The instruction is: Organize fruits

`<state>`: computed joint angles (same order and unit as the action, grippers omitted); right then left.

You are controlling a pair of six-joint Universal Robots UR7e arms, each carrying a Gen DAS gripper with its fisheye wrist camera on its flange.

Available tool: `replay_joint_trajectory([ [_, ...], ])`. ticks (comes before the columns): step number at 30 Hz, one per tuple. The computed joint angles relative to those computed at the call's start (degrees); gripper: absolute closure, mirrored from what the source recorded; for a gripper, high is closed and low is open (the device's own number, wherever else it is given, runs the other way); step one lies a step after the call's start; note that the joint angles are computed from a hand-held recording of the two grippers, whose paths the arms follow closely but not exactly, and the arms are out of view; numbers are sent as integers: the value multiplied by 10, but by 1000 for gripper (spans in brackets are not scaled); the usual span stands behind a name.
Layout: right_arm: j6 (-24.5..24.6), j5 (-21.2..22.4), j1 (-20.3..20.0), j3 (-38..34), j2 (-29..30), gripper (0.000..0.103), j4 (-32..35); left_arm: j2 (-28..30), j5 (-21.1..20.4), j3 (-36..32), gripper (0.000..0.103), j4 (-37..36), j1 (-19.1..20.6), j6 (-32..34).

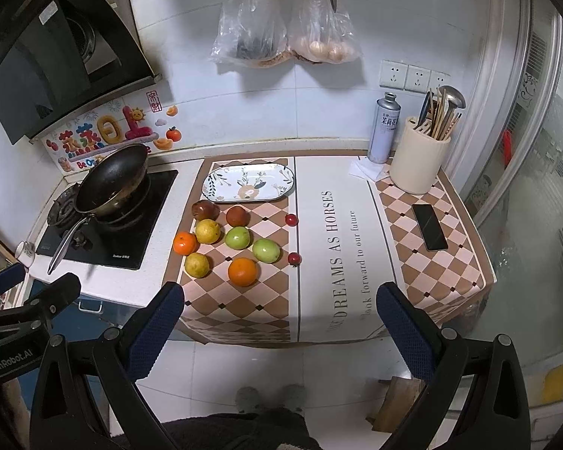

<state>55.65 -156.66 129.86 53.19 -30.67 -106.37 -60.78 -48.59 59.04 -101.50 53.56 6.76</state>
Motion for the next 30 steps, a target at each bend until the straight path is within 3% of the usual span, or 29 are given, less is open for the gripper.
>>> replay_joint_trajectory([
  [30, 18, 4, 7, -15, 9, 0, 18, -11, 1, 11, 0, -7, -1, 3],
])
